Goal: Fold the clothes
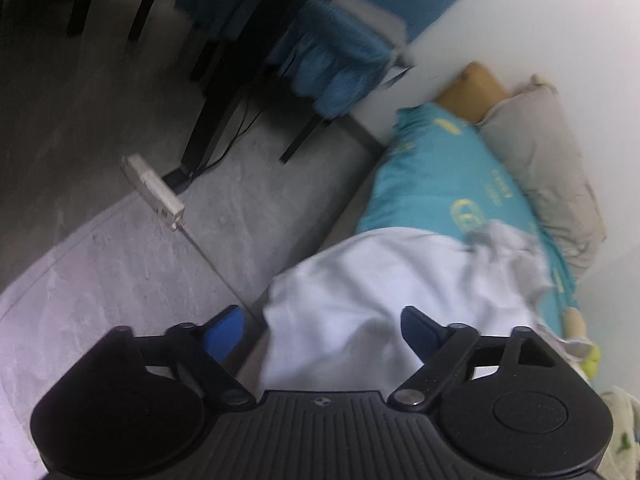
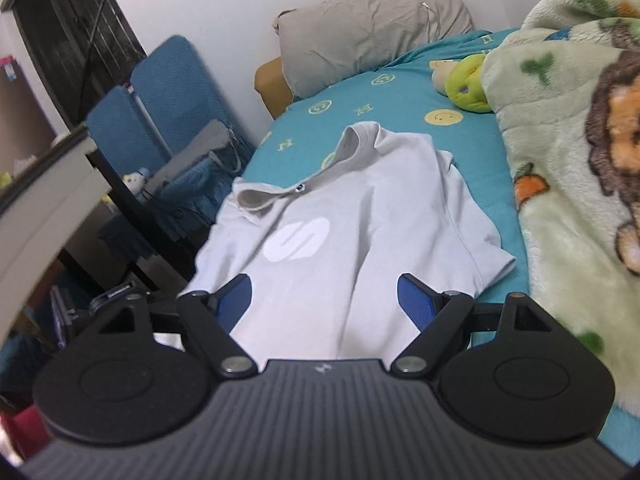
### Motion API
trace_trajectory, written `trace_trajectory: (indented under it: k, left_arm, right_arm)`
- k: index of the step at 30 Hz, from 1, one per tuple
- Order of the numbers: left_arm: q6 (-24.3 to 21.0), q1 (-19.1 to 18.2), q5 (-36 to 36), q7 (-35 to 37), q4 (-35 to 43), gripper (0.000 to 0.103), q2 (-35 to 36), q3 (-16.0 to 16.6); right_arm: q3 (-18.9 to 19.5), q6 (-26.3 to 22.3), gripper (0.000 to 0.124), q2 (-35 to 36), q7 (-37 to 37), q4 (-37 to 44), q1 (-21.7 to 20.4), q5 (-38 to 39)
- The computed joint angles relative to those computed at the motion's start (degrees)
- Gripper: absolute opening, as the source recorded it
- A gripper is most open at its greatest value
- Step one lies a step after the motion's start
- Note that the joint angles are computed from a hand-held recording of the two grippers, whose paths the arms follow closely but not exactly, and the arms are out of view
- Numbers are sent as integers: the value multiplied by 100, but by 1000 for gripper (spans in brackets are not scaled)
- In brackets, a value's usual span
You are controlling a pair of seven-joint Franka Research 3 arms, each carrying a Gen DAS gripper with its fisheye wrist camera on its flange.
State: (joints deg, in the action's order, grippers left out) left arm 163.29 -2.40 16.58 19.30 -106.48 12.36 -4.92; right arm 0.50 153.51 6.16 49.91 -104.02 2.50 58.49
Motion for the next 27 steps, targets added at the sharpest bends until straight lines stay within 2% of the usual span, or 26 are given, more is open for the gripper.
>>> trace_trajectory:
  k: [2, 6, 7, 8, 12, 13, 14, 16, 19, 20, 23, 25, 27]
  left_arm:
    - [311, 167, -435, 1, -117, 79, 143, -102]
    - [981, 705, -1607, 671, -279, 75, 352, -684]
    - [1103, 896, -1900, 938, -273, 72, 412, -919]
    - [1175, 948, -2115, 1178, -233, 65, 457, -1014]
    - [1350, 565, -1801, 1034, -118, 39, 520, -644]
    - [1395, 476, -1728, 977, -102, 24, 528, -558]
    - [1408, 305, -1594, 836, -68, 14, 535, -379]
    - [1291, -302, -1066, 264, 69, 10, 551, 277]
    - [880, -1362, 438, -811, 305, 8, 467, 1471]
    - [725, -1569, 904, -1116, 421, 8, 447, 1717]
    - [255, -1851, 1956, -1699, 870, 7, 430, 2102]
    - [-259, -1853, 2360, -1707, 1371, 7, 519, 2136]
    - [-1025, -1798, 2571, -1430, 2106, 7, 792, 2071]
  right_arm:
    - [15, 29, 81, 194, 16, 118, 25, -157]
    - [92, -230, 81, 530, 60, 402, -63, -320]
    - [117, -284, 81, 581, 41, 450, -85, -331]
    - [145, -341, 81, 616, -4, 484, -111, -315]
    - [196, -376, 81, 656, -81, 509, -156, -294]
    - [199, -350, 81, 644, -64, 495, -157, -294]
    - [200, -324, 81, 632, -47, 482, -156, -295]
    - [200, -272, 81, 607, -13, 456, -153, -296]
    - [221, -185, 81, 518, -140, 383, -161, -196]
    - [222, -136, 81, 471, -198, 341, -155, -162]
    - [188, -1, 81, 347, -221, 220, -110, -160]
    - [165, 117, 81, 336, -203, 201, -72, -213]
    - [144, 259, 81, 343, -135, 192, -29, -331]
